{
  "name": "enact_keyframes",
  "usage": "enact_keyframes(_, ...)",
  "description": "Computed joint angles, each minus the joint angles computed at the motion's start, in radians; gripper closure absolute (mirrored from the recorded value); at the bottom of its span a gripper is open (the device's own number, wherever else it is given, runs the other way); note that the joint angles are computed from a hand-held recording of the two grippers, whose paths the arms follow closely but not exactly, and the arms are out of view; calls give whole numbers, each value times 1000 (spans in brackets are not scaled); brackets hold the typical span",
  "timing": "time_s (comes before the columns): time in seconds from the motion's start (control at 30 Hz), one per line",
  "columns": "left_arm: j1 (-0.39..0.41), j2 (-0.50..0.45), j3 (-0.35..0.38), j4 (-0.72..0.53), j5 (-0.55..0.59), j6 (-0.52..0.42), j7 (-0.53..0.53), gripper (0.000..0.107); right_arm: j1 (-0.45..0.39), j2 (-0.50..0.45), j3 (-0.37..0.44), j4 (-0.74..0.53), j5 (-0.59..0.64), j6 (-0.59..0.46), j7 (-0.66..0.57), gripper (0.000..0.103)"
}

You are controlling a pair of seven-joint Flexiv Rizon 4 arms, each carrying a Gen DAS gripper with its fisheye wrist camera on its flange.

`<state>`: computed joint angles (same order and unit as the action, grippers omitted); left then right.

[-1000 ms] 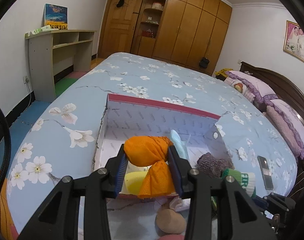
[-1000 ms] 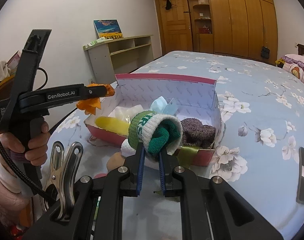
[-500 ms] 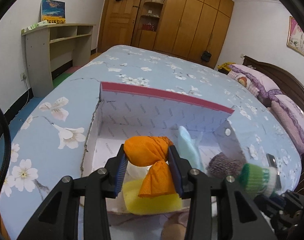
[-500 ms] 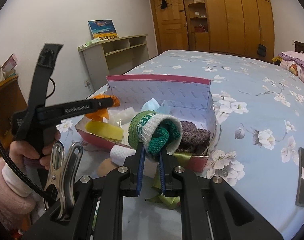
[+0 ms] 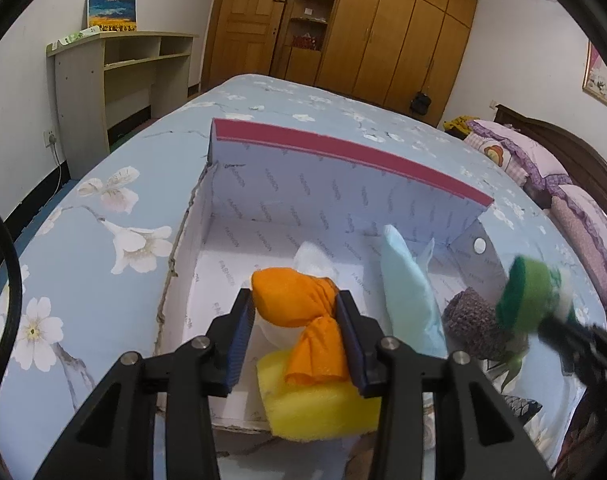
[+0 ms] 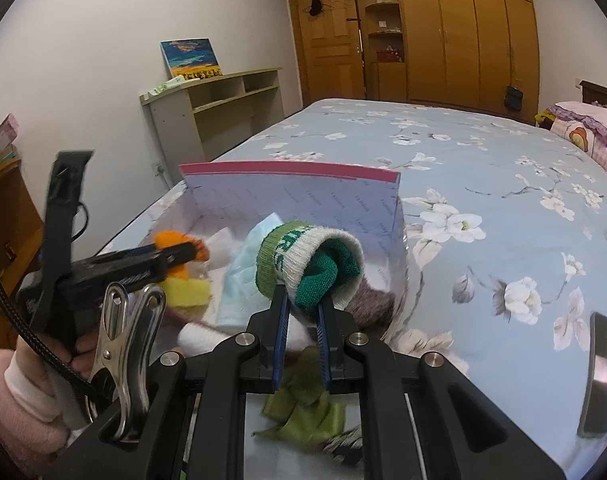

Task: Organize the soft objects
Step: 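Carry the orange cloth and green-toed sock over the pink box with both tools, then open both tools to drop the cloth and sock into the box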

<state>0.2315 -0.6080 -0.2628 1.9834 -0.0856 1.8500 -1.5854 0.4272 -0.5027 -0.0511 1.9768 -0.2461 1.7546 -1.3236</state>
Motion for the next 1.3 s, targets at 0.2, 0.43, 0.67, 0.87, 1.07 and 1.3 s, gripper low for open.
enact_keyframes(0.2, 13, -7, -12, 2, 5, 7, -13, 61, 35, -53, -66, -76, -5, -27, 17, 89)
enact_keyframes(0.43, -3, -8, 6, 2, 2, 16, -25, 57, 24, -133, -77, -174, -24, -62, 40, 89)
enact_keyframes(0.67, 2, -7, 4, 5, 6, 16, -34, 55, 12, -182, -81, -223, -47, -105, 69, 88)
enact_keyframes(0.87, -14, -3, 25, 5, -2, 12, -38, 50, -23, -191, -48, -229, -58, -108, 76, 82)
enact_keyframes(1.07, -45, 13, 59, 12, -18, 7, -35, 47, -36, -186, -35, -225, -54, -91, 83, 75)
enact_keyframes(1.3, -41, 46, 51, 42, -2, 18, -29, 39, -8, -164, -66, -192, -45, -42, 74, 69)
